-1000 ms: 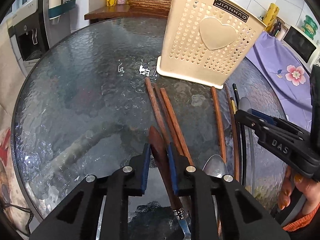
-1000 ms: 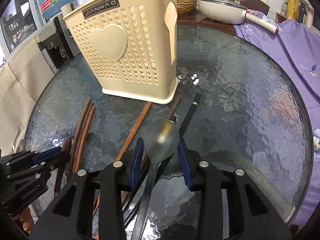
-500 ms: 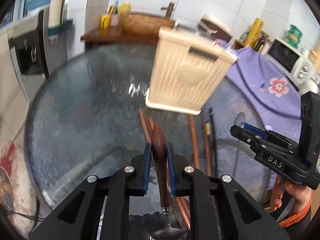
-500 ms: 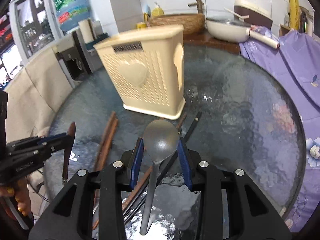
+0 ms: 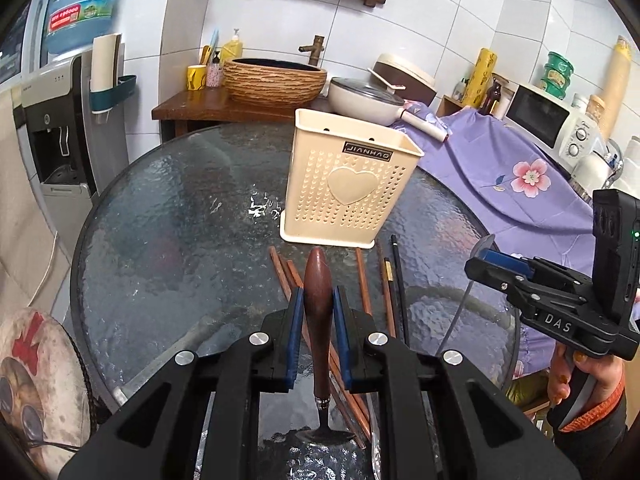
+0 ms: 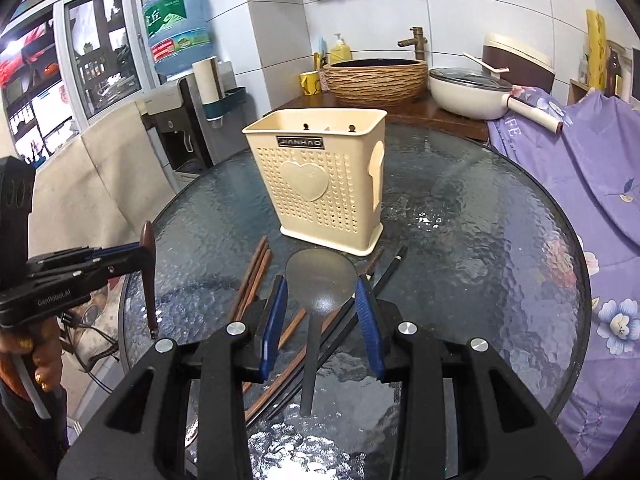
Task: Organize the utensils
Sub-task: 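Lift both held utensils and carry them above the cream utensil holder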
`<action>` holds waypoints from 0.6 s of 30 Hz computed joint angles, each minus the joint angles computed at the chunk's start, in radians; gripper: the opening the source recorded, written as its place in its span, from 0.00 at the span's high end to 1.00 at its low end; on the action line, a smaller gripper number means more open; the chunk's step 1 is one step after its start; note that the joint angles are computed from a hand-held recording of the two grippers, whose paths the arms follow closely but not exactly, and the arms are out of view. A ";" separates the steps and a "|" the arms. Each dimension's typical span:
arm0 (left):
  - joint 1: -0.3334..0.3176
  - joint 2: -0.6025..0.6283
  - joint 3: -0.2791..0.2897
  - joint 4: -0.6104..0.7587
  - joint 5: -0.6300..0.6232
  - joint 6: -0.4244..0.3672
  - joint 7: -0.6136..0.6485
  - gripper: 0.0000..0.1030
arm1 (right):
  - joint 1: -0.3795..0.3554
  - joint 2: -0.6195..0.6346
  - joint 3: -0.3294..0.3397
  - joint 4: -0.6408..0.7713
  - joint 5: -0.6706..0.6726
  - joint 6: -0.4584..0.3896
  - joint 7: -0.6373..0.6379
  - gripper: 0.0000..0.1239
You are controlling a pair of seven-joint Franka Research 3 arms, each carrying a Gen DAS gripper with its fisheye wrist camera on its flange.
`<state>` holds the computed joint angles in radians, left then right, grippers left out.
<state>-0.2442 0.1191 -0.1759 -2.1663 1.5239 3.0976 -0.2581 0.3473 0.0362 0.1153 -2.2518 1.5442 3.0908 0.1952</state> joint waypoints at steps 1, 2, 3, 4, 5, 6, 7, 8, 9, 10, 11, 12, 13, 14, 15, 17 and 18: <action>0.000 -0.005 0.002 -0.001 0.021 0.004 -0.018 0.86 | 0.001 -0.004 0.001 -0.003 -0.003 -0.002 -0.002 0.71; 0.001 -0.008 0.001 0.000 0.035 0.005 -0.032 0.85 | 0.001 -0.006 0.001 -0.005 0.003 -0.005 -0.010 0.71; 0.003 -0.009 -0.001 0.001 0.038 0.005 -0.032 0.85 | 0.002 -0.007 0.001 -0.006 0.009 -0.009 -0.015 0.71; 0.004 -0.012 -0.002 0.001 0.045 0.005 -0.037 0.85 | 0.001 -0.009 0.000 -0.005 0.009 -0.016 -0.016 0.71; 0.005 -0.016 -0.004 0.002 0.053 0.003 -0.042 0.86 | -0.001 -0.013 -0.002 -0.005 0.020 -0.027 -0.029 0.71; 0.007 -0.019 -0.005 0.004 0.063 0.001 -0.049 0.86 | -0.001 -0.016 -0.002 -0.006 0.021 -0.032 -0.031 0.71; 0.009 -0.023 -0.007 0.004 0.074 0.001 -0.059 0.86 | 0.000 -0.020 -0.003 -0.006 0.025 -0.034 -0.038 0.71; 0.011 -0.025 -0.008 0.006 0.091 0.000 -0.073 0.86 | 0.000 -0.021 -0.004 -0.005 0.023 -0.036 -0.037 0.71; 0.013 -0.027 -0.011 0.009 0.101 -0.001 -0.082 0.86 | 0.000 -0.025 -0.005 -0.005 0.019 -0.043 -0.034 0.71; 0.015 -0.030 -0.013 0.010 0.107 -0.004 -0.086 0.86 | 0.000 -0.026 -0.006 -0.005 0.023 -0.046 -0.038 0.71; 0.017 -0.032 -0.015 0.010 0.109 -0.007 -0.087 0.86 | -0.001 -0.028 -0.007 -0.003 0.023 -0.050 -0.038 0.71; 0.018 -0.034 -0.017 0.012 0.105 -0.013 -0.081 0.86 | -0.001 -0.027 -0.007 -0.001 0.021 -0.050 -0.038 0.71; 0.019 -0.035 -0.018 0.013 0.105 -0.016 -0.081 0.86 | -0.001 -0.027 -0.008 0.001 0.014 -0.050 -0.033 0.71; 0.020 -0.035 -0.019 0.015 0.104 -0.016 -0.080 0.86 | -0.002 -0.026 -0.009 0.003 0.012 -0.052 -0.033 0.71; 0.021 -0.035 -0.019 0.018 0.107 -0.015 -0.081 0.86 | -0.003 -0.027 -0.010 0.004 0.003 -0.058 -0.023 0.71; 0.023 -0.037 -0.020 0.023 0.111 -0.017 -0.080 0.86 | -0.008 -0.032 -0.014 0.003 -0.027 -0.083 0.010 0.71; 0.023 -0.038 -0.020 0.026 0.105 -0.021 -0.069 0.86 | -0.009 -0.032 -0.015 0.004 -0.027 -0.088 0.010 0.71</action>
